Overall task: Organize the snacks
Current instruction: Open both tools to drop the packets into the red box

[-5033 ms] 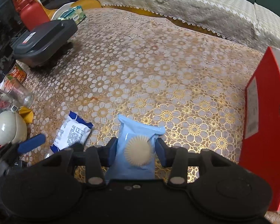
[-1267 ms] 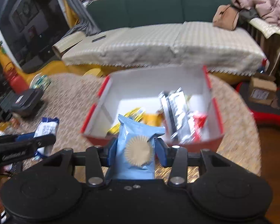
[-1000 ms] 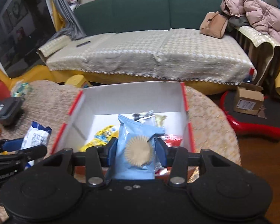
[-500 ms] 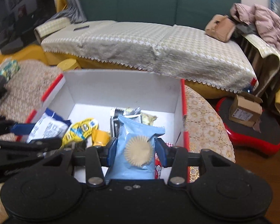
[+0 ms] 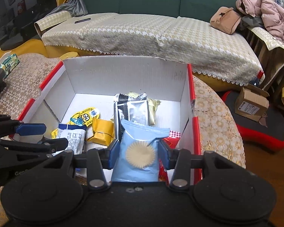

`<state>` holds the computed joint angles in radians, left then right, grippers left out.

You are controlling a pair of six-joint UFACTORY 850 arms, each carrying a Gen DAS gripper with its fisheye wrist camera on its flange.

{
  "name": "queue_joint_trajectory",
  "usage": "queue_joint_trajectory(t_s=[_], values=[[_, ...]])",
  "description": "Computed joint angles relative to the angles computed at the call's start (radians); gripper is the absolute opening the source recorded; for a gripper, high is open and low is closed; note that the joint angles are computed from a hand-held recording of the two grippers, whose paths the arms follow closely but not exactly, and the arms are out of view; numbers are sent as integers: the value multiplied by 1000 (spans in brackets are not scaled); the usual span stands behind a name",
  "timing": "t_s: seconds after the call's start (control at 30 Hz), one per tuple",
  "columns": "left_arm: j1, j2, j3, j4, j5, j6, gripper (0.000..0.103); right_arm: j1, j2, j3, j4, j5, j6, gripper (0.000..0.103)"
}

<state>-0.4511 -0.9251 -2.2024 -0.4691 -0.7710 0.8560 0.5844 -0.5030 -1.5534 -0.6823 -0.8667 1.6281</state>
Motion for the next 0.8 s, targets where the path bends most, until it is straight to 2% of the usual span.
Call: queue_joint_trajectory(t_s=[0.1, 0.17, 0.47, 0.7, 0.8], values=[[11, 23, 21, -34, -3, 21, 53, 4, 17, 13, 1, 17, 21, 45], [19, 48, 51, -62, 7, 43, 57, 13, 23, 11, -6, 9, 31, 45], [59, 147, 163, -178, 37, 137, 63, 59, 51, -2, -59, -7, 86, 51], [99, 221, 249, -271, 51, 221, 64, 104, 54, -40, -110, -29, 115, 56], [119, 251, 290, -315, 58, 260, 72, 120, 49, -57, -120, -30, 117, 56]])
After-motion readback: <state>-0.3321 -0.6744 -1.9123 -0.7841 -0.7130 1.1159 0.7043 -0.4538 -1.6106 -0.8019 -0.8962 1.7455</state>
